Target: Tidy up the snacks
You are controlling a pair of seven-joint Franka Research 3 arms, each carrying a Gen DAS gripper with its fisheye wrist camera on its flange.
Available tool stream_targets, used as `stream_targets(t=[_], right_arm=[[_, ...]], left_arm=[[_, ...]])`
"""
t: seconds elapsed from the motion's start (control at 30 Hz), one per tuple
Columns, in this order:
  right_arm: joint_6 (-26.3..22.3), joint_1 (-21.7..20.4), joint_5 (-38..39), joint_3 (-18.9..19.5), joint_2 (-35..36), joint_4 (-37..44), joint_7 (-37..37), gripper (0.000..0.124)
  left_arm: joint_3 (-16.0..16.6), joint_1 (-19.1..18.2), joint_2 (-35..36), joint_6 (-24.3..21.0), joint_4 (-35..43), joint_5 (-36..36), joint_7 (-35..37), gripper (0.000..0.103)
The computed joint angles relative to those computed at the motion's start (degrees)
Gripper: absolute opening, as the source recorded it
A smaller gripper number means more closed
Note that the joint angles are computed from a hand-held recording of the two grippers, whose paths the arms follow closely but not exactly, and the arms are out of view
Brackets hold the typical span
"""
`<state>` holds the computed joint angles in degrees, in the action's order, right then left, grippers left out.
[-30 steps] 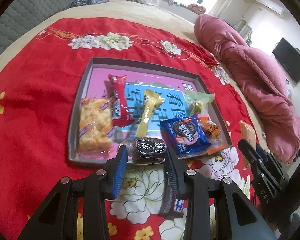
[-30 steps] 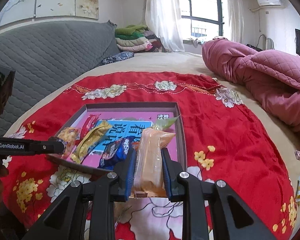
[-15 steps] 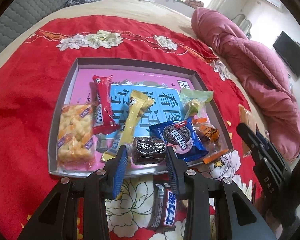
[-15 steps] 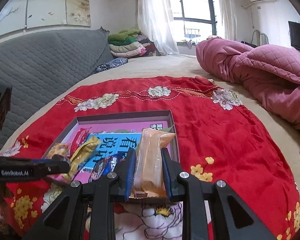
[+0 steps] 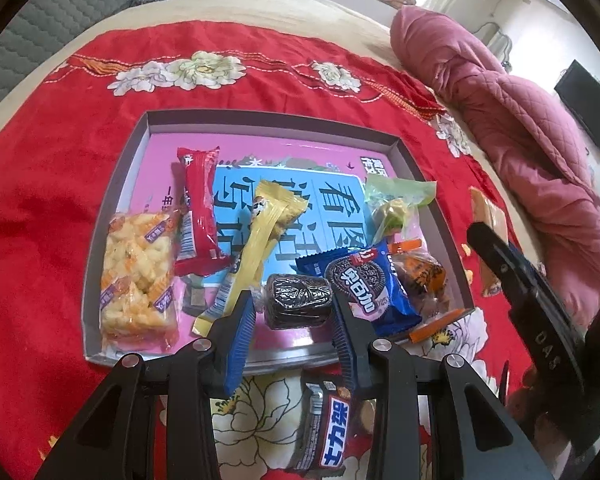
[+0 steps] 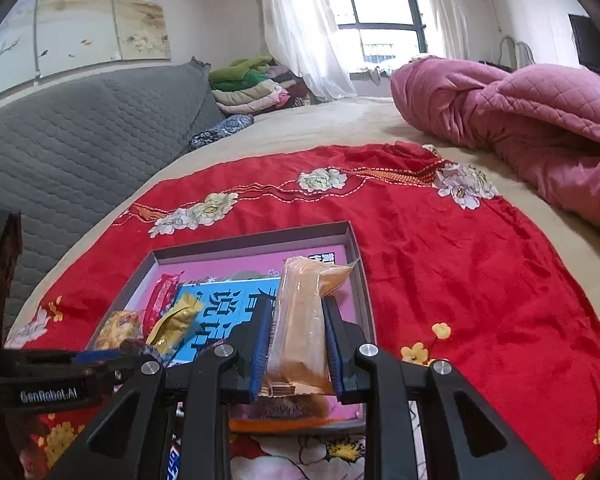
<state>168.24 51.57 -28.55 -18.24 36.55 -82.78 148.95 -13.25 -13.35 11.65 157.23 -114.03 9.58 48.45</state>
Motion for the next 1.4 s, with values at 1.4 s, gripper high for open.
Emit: stream_targets(t=[1.4], right_arm=[[0.37, -2.28, 7.97, 2.3, 0.91, -2.16, -11.72, 0.026]], left_arm=[[0.56, -1.52, 3.94, -6.11, 4.97, 3.43, -3.4, 0.04]])
